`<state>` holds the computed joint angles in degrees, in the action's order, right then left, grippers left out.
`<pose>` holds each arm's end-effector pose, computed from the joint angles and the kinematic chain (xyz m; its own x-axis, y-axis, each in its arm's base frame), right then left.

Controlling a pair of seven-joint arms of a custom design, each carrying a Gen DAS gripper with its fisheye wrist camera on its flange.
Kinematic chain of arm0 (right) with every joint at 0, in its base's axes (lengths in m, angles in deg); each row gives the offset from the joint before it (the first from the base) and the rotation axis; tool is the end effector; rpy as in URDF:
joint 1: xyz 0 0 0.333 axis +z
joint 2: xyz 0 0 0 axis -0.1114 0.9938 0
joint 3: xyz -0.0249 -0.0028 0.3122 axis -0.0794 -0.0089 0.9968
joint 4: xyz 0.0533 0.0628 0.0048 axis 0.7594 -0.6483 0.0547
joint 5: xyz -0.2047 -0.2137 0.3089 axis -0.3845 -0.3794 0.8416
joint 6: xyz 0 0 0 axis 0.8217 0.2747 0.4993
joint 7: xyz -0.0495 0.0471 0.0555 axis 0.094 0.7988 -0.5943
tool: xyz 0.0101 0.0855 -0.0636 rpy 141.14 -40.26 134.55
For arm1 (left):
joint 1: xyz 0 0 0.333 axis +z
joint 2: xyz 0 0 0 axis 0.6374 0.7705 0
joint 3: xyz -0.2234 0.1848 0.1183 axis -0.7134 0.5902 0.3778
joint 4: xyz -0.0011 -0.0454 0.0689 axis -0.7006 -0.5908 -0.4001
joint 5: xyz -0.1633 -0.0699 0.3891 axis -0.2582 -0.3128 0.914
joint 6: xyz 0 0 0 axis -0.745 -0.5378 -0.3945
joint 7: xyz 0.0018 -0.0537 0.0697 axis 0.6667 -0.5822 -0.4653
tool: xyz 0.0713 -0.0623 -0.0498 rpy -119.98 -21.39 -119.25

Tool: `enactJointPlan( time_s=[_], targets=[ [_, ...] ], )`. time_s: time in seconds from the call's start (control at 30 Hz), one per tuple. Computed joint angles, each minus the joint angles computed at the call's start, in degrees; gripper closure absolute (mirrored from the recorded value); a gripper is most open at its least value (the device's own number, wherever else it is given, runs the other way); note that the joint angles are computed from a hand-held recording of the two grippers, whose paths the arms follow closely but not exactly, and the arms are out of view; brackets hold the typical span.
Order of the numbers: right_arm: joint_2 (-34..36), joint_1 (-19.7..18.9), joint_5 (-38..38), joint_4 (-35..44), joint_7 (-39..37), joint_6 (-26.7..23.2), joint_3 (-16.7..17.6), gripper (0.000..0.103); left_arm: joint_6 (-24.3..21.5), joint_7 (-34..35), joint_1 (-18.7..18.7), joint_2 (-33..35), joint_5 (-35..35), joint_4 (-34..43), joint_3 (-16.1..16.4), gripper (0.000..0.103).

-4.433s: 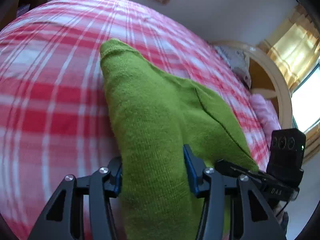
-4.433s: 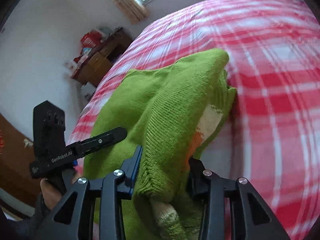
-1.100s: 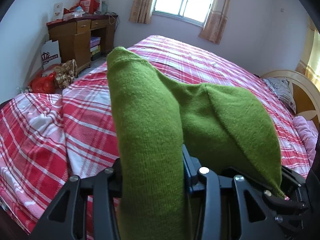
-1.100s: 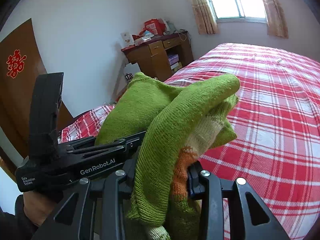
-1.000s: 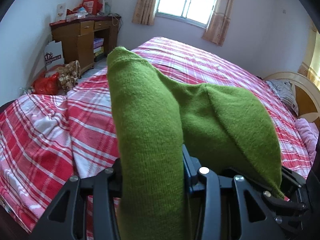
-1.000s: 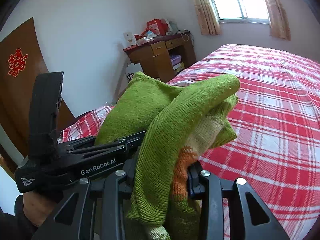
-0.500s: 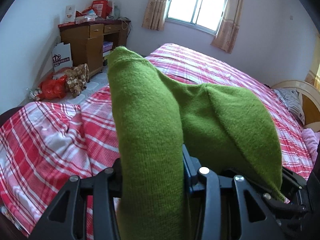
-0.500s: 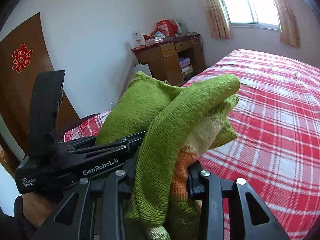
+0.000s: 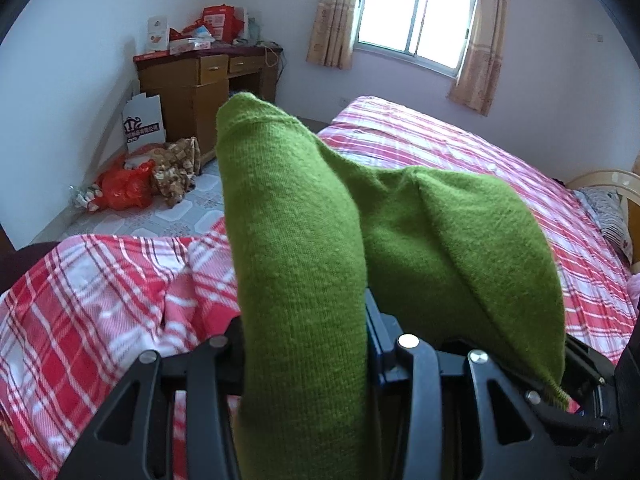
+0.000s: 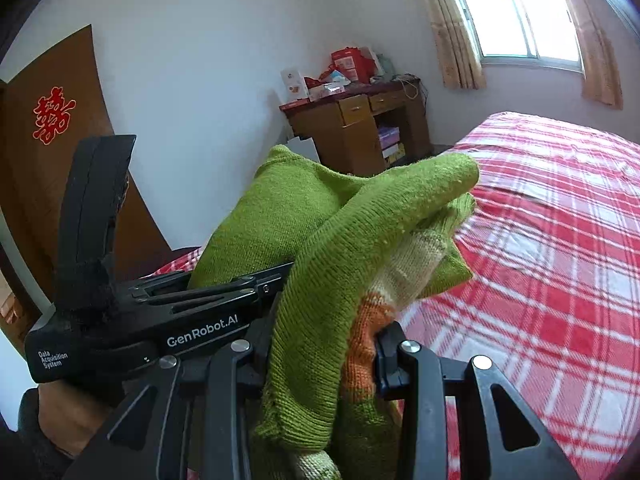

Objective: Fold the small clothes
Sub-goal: 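Hold the lifted green bundle with both tools above the bedspread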

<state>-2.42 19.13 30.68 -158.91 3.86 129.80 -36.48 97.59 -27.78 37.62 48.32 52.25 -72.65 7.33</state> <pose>0.4911 0.2491 0.4258 0.6521 -0.7108 -0.2637 -0.5409 -0.1925 -0.8188 0.4538 -0.2132 0.4436 0.1936 -0.9699 0.1477 -0.6410 -0.2390 -0.7294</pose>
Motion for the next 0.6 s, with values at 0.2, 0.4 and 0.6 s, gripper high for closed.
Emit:
enactJointPlan(
  time_s=[0.2, 0.4, 0.6],
  targets=[
    [7.9, -1.0, 2.3, 6.8, -4.4, 0.7, 0.4, 0.066, -0.1, -3.3, 1.7, 6.7, 5.1, 4.3, 0.1, 0.060],
    [14.8, -2.9, 0.2, 12.8, -3.3, 2.0, 1.3, 0.066, -2.6, -3.9, -1.1, 10.5, 6.3, 7.0, 3.0, 0.060],
    [20.0, -5.6, -11.1, 16.1, 11.8, -0.7, 1.6, 0.066, -3.9, -2.9, -2.9, 12.9, 4.2, 8.3, 5.0, 0.041]
  ],
)
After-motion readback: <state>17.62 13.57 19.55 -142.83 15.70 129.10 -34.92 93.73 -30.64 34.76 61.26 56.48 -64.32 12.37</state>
